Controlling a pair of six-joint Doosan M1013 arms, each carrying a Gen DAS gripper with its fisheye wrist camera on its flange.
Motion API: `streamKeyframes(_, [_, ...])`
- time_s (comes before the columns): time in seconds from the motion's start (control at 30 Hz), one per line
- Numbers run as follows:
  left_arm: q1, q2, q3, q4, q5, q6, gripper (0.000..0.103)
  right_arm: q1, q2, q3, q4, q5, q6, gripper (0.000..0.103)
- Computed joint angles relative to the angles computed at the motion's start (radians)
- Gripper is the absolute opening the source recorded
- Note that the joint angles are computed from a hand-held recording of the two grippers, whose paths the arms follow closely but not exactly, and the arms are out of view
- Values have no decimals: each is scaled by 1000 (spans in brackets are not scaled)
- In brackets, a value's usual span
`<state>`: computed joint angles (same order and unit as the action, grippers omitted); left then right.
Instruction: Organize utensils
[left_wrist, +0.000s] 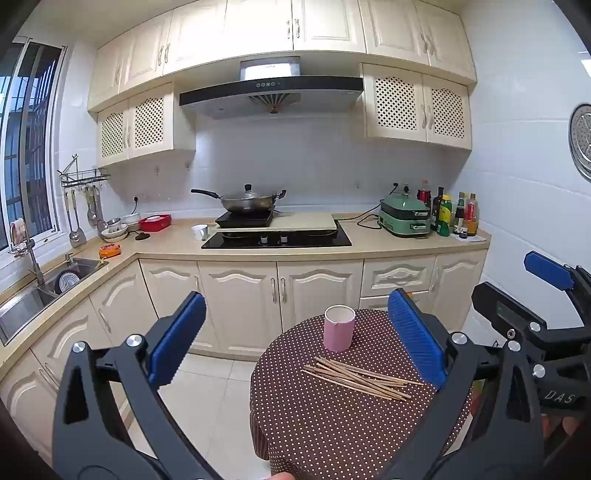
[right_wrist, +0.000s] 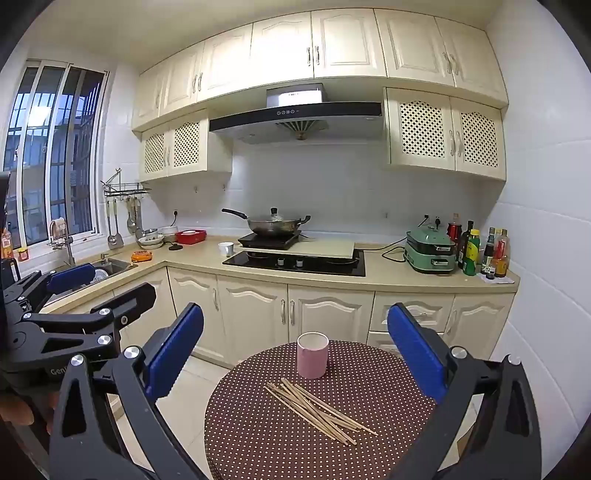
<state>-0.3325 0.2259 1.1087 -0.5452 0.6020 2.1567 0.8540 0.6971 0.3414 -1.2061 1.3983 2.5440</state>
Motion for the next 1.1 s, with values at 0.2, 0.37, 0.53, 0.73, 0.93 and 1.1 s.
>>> streamKeyframes(0.2, [1, -3, 6, -3, -5, 7, 97, 1, 1, -6, 5, -1, -10, 96])
streamKeyframes(0.37, [-6, 2, -8, 16, 6, -14, 97, -2, -14, 21, 13, -21, 15, 96])
streamKeyframes(0.53, [-8, 3, -12, 22, 7, -20, 97, 2, -16, 22, 8, -22, 16, 96])
streamKeyframes(0.73, [-3, 1, -8, 11, 8, -9, 97, -6, -25, 34, 21, -31, 21, 96])
streamKeyframes(0.93, [3, 6, -13, 7, 7, -9, 97, -7, -30, 47, 21, -38, 28, 96])
streamKeyframes(1.1, [5, 9, -18, 8, 10, -11, 97, -7, -26, 41, 23, -39, 29, 96])
